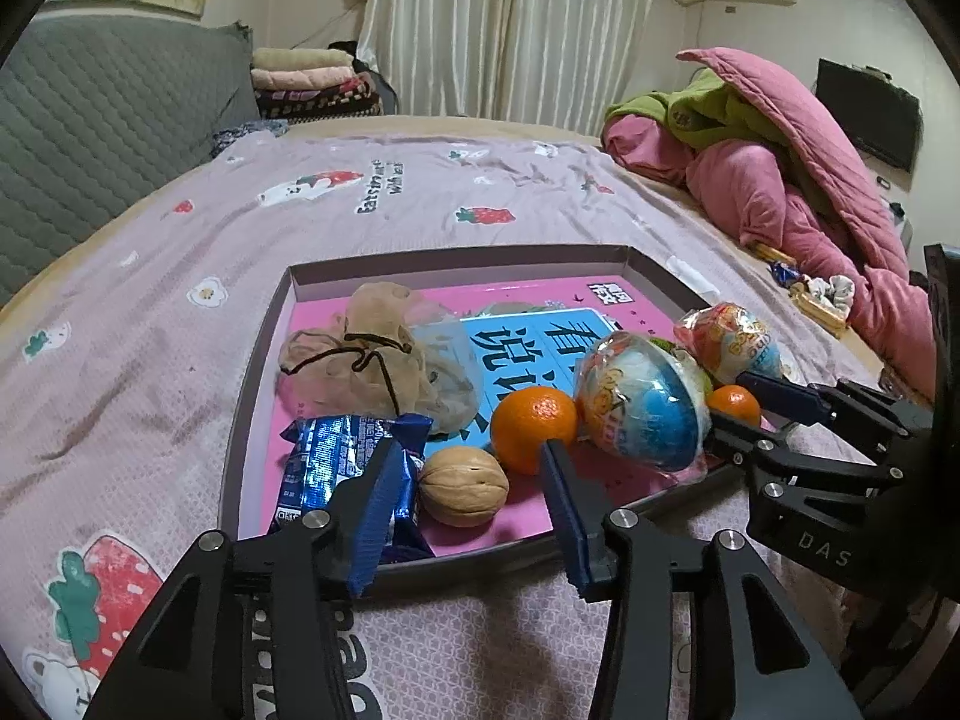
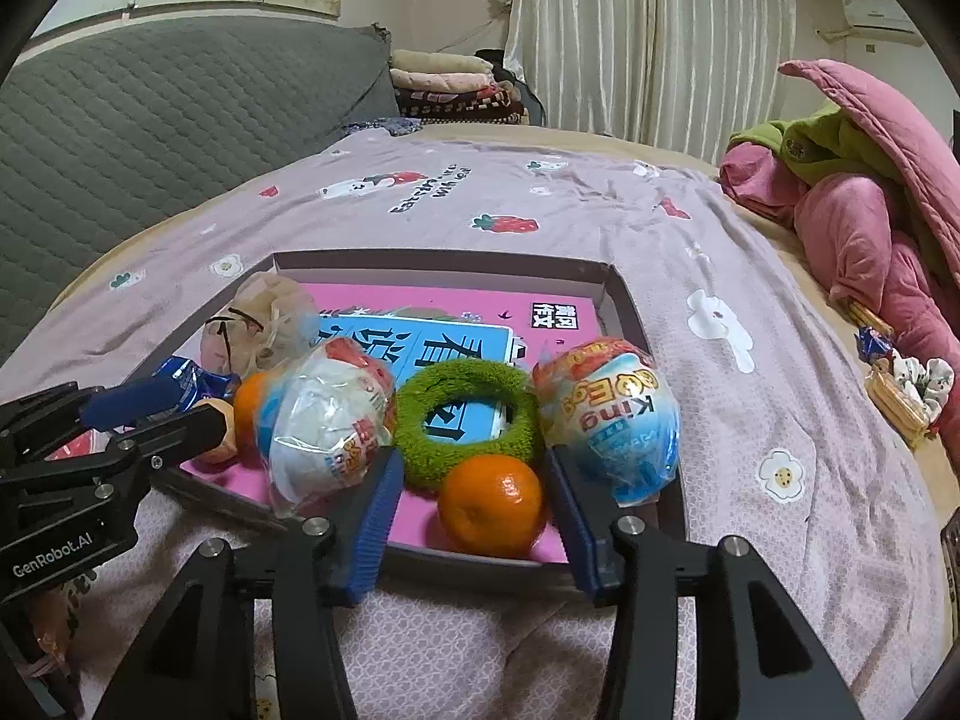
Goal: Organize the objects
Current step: 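Open the left tool releasing the walnut while the right tool releases the orange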
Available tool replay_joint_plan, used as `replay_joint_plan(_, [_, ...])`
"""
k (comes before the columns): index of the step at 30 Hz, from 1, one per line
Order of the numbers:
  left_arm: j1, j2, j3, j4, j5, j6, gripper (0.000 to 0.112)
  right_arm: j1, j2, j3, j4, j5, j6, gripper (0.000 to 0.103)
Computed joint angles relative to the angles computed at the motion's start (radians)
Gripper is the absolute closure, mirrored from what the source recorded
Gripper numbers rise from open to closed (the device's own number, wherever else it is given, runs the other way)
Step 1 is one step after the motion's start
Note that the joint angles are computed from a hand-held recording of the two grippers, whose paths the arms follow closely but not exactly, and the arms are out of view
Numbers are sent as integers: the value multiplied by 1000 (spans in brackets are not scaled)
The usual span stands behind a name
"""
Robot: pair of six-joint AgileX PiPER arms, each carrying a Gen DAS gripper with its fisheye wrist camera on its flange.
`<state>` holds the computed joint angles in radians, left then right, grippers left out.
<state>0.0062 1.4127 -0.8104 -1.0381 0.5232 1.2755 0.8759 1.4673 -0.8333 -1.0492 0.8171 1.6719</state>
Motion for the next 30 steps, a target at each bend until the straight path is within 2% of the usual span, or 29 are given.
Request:
replay_joint_plan(5, [-10,-19,15,-14,-18,27,59,13,-3,1,-13,17,13,48])
replay_joint_plan(8, [-19,-29,26,-24,-35,41,52,21,-9,6,-27,28,22,45])
replay_joint_plan(18, [-25,-48,35,-37,-71,54,46,44,-14,5,-66,75,46,38])
replay_joint_plan(22, [-19,-62,44,-80,-79,94,42,68,-19,5,-103,104,72,34])
replay_joint_plan(30, [-18,-78,47,-78,-95,78,40,126,-32,5,-189,171,131,29])
